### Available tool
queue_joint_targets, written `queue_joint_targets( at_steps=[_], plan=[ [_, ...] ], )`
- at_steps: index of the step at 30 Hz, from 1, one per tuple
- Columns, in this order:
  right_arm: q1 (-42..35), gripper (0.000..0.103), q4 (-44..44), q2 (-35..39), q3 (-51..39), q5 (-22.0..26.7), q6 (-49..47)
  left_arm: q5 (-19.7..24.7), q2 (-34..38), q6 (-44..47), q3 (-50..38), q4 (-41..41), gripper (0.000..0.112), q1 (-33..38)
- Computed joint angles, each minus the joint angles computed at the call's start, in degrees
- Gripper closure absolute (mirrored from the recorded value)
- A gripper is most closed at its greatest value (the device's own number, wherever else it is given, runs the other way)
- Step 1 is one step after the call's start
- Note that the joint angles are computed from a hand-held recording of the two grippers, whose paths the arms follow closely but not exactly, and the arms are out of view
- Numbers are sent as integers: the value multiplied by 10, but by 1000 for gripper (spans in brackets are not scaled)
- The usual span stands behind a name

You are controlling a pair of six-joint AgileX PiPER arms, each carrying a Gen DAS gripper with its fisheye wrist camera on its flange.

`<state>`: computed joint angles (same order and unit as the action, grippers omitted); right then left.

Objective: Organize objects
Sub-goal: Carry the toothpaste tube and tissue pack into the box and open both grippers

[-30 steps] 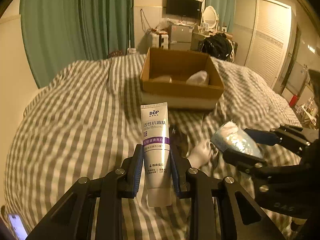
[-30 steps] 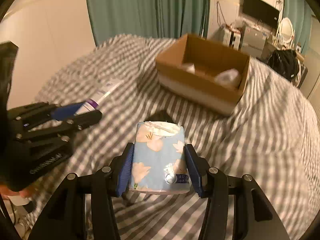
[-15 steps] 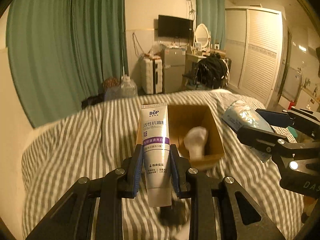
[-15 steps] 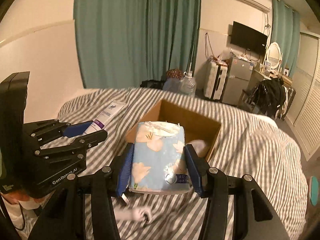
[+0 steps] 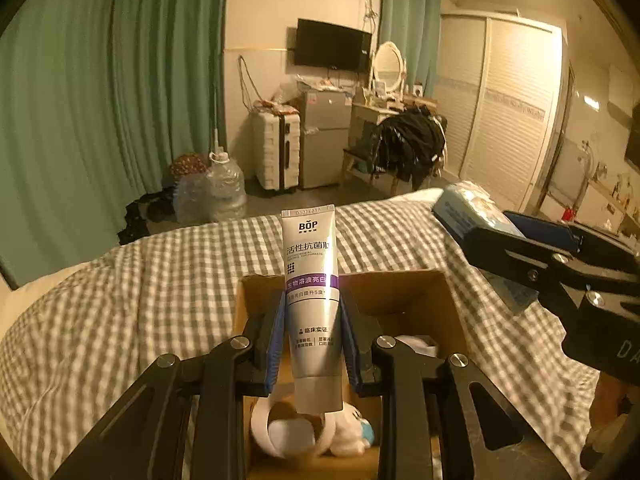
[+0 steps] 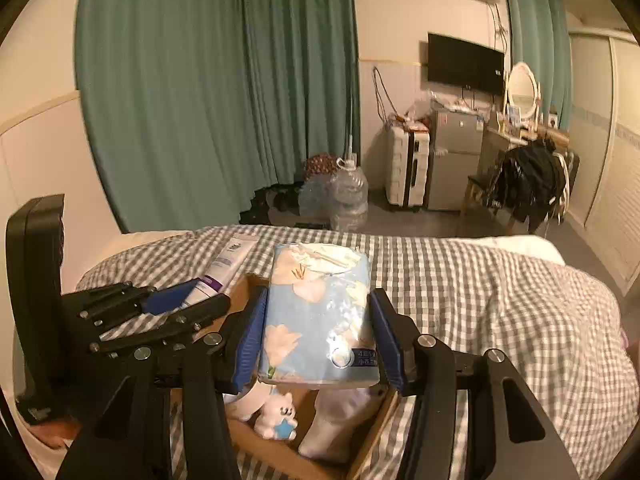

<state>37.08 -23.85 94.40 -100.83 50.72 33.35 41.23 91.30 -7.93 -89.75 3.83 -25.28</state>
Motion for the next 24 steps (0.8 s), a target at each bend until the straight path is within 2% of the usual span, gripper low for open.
queue_joint_targets(
  at_steps=[5,10,16,24],
  plan=[
    [-28,53,36,38,36,-51,-21,-43,35,48,39,-46,86,13],
    [-43,53,83,75,49,-49,-53,-39,64,51,53,-37,86,8],
    [-78,53,148,87,58,-63,-79,-44,56,39,84,-29,86,-2],
    [-71,51,132,75,98,-86,-58,-42,56,21,95,-19,85,-7]
  ],
)
